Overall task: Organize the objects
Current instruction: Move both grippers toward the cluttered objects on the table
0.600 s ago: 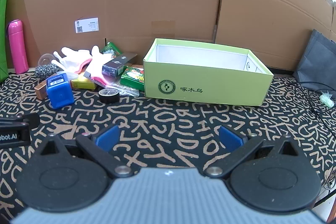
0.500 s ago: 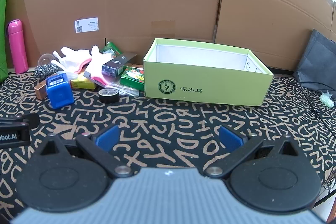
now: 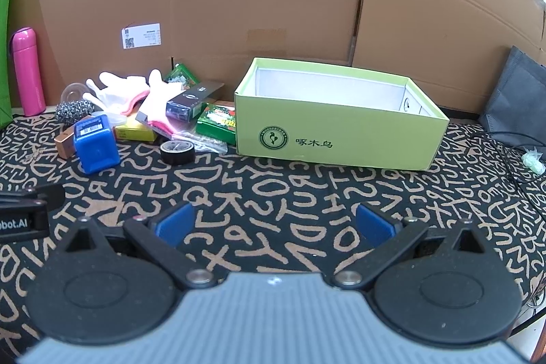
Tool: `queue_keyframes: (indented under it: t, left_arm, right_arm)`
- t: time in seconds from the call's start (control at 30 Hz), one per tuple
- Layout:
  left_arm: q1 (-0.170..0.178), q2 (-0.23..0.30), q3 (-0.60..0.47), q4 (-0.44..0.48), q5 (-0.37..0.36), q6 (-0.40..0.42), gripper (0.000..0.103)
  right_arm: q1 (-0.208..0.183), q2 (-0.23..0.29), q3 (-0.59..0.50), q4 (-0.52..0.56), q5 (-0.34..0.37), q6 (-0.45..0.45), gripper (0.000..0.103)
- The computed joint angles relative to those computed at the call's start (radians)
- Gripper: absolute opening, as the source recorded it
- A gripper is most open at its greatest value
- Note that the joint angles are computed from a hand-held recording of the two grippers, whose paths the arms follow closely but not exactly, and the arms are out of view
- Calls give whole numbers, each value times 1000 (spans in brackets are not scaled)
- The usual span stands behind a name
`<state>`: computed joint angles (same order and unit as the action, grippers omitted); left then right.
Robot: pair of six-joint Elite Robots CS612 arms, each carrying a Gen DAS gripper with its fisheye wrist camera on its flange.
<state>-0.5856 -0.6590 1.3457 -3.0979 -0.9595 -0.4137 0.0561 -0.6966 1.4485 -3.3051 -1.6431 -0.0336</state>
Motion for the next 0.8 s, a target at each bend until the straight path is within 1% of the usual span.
queue_keyframes:
  t: [0.5, 0.67, 0.73, 0.8]
  left_arm:
    - [16, 14, -28, 29, -28, -11, 103]
    - [26, 21, -43, 39, -49, -12, 103]
    - [36, 25, -54, 59, -76, -20, 103]
    - [46, 32, -68, 78, -96, -31, 103]
  right_arm:
    - [4, 19, -41, 58, 11, -8, 103]
    - [1, 32, -63, 75, 50, -18, 103]
    - [1, 38, -75, 94, 75, -41, 103]
    - [0, 47, -86, 86, 104, -60, 103]
